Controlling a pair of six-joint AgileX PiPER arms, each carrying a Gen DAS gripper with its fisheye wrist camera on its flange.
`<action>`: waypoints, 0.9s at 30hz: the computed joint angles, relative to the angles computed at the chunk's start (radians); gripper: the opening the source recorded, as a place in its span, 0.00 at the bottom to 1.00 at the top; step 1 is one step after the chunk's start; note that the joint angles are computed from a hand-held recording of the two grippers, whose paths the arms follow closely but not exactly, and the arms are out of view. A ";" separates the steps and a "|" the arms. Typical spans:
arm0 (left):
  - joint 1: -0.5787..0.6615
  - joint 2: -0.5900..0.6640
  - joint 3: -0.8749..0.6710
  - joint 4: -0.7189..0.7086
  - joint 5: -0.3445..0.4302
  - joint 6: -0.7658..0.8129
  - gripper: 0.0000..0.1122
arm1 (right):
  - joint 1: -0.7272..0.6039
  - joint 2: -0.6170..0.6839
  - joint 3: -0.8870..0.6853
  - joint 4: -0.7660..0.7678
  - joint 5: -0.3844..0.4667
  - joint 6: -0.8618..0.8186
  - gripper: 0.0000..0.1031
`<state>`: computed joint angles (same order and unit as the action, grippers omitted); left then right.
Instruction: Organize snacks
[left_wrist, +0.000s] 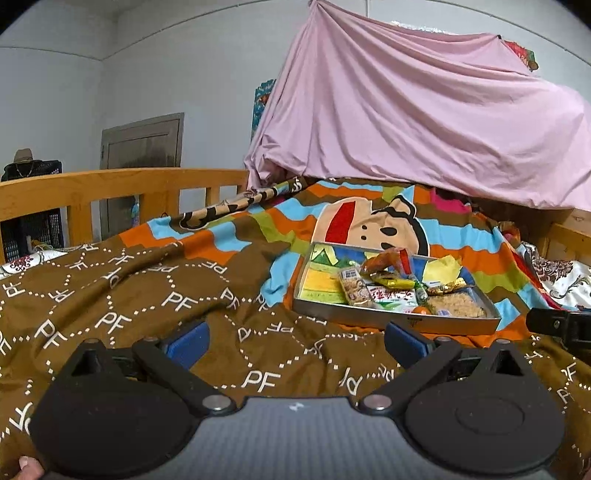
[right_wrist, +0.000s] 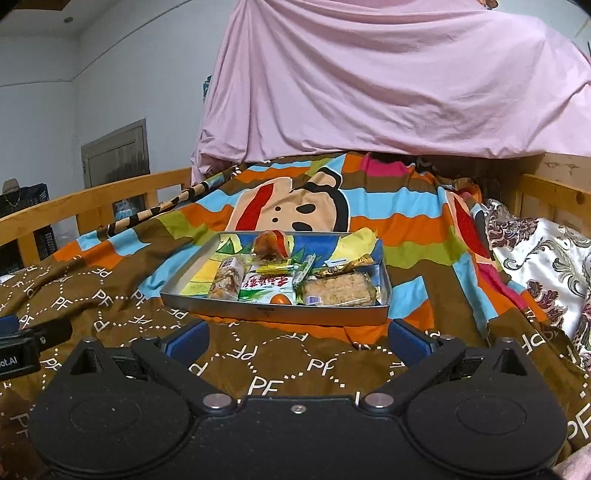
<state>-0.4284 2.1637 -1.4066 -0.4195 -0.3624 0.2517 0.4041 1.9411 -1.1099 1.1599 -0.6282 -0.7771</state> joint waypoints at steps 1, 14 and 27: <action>0.001 0.001 -0.001 0.000 0.003 -0.004 0.91 | -0.002 0.002 -0.004 0.003 0.007 -0.008 0.99; 0.009 -0.006 0.010 0.053 0.001 -0.046 0.91 | 0.003 0.017 -0.031 0.027 0.042 -0.079 0.99; 0.003 0.000 0.017 0.066 -0.006 -0.039 0.91 | 0.012 0.029 -0.051 0.042 0.079 -0.131 0.99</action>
